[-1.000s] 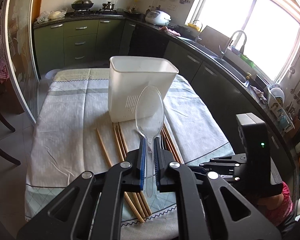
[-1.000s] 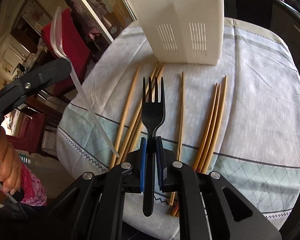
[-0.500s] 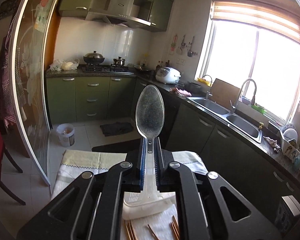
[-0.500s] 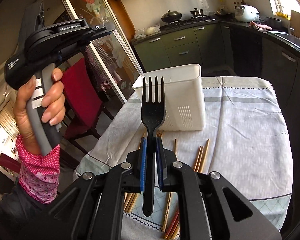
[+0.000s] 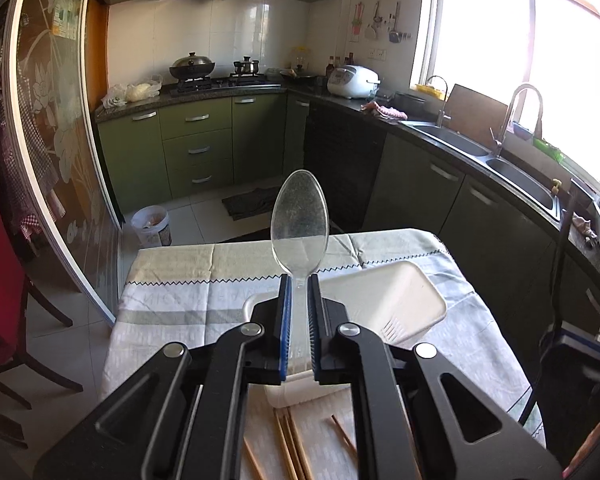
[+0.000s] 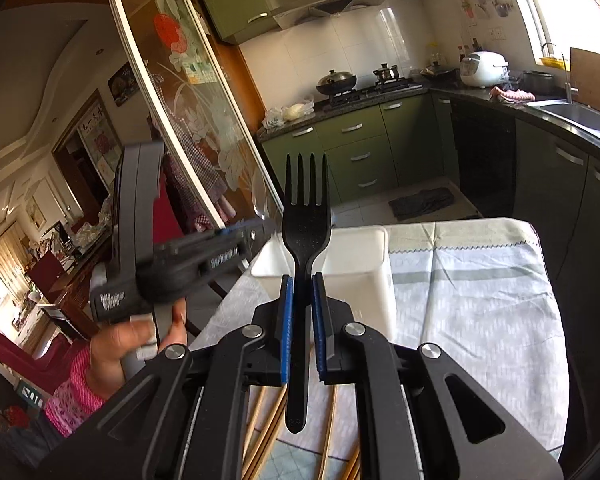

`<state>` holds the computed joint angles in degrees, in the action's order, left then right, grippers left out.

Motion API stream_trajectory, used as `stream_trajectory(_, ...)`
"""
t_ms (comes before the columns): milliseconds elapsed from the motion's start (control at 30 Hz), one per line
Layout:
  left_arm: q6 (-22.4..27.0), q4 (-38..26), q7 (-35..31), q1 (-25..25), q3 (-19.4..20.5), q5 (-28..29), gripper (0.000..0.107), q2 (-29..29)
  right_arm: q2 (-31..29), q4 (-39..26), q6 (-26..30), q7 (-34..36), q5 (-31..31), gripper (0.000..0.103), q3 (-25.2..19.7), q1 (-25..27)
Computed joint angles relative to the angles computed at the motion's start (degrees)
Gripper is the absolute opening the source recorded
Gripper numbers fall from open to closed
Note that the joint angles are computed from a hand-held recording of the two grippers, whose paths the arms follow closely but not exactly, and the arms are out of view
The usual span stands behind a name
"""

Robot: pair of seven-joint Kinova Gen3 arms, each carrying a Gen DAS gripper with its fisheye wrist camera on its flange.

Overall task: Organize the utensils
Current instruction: 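Open the left tool over the white holder while the right tool drops the fork in, then grasp a wooden chopstick with the left tool while the right tool moves toward the chopsticks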

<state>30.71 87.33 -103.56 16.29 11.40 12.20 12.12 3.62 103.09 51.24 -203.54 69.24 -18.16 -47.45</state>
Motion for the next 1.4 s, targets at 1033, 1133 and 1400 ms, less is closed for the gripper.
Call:
stream_trajectory(1033,10.63,7.49,-20.19,-6.97,-2.46,18.68,0.01,-6.9,14.71,-4.42,14.12,-5.01,11.18,0.029,9.53,-6.55)
stream_trajectory(1133,12.82,7.8,-16.59,-6.34,-3.05,14.95,0.025,-7.02,12.35,-0.86,17.43,-9.28,10.9,0.029,7.31,-8.55)
stream_trajectory(1400,17.41,7.9,-0.43,-3.34,-3.84,0.39,0.03,-1.7,8.01,7.6,24.18,-17.74,5.19,0.036,0.76,-12.37)
